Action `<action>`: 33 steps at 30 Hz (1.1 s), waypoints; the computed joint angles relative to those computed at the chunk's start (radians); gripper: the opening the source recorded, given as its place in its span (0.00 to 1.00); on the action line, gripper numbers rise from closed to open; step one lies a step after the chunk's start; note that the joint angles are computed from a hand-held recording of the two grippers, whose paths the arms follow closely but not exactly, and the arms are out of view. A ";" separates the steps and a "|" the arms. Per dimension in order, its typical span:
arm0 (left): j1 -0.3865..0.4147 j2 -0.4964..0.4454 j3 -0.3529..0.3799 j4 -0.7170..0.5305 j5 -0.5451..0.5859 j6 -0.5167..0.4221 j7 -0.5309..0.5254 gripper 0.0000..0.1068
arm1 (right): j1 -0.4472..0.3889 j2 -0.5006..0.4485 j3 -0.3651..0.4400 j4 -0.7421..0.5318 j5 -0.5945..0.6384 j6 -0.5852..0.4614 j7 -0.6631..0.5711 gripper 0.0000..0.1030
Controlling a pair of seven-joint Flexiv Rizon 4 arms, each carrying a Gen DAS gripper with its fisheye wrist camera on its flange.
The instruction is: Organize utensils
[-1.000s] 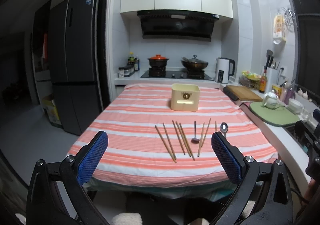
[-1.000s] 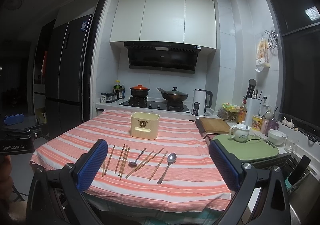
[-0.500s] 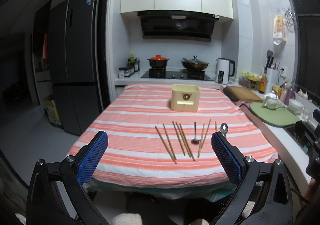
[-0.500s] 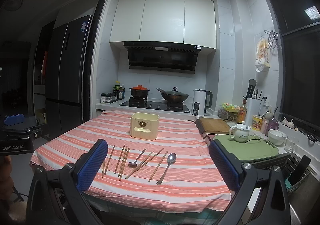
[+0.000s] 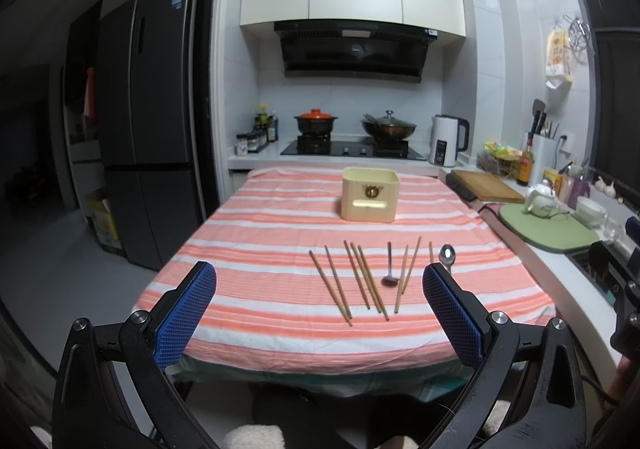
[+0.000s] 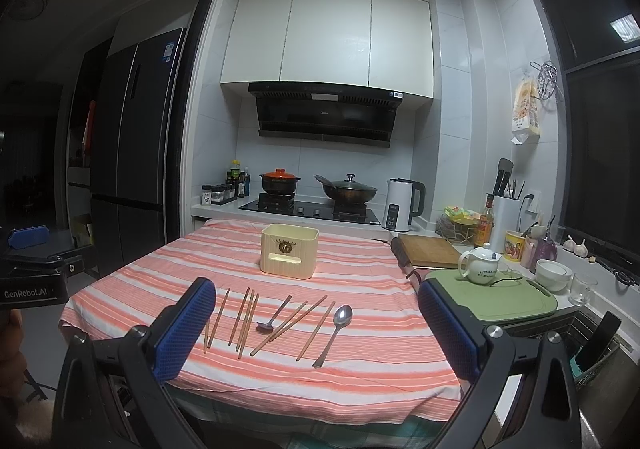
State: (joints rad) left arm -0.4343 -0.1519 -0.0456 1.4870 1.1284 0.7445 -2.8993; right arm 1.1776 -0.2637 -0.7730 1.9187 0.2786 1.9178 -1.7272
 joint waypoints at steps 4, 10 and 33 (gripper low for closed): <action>0.001 0.000 0.000 0.000 -0.001 0.000 0.001 0.96 | 0.005 0.000 -0.005 0.001 0.001 0.002 0.003 1.00; -0.001 0.000 -0.002 -0.002 -0.002 -0.001 0.005 0.96 | 0.011 -0.001 -0.009 0.001 0.004 0.000 -0.002 1.00; -0.005 0.000 -0.003 0.000 0.001 -0.002 0.000 0.96 | 0.070 -0.002 -0.066 0.008 0.003 0.000 0.001 1.00</action>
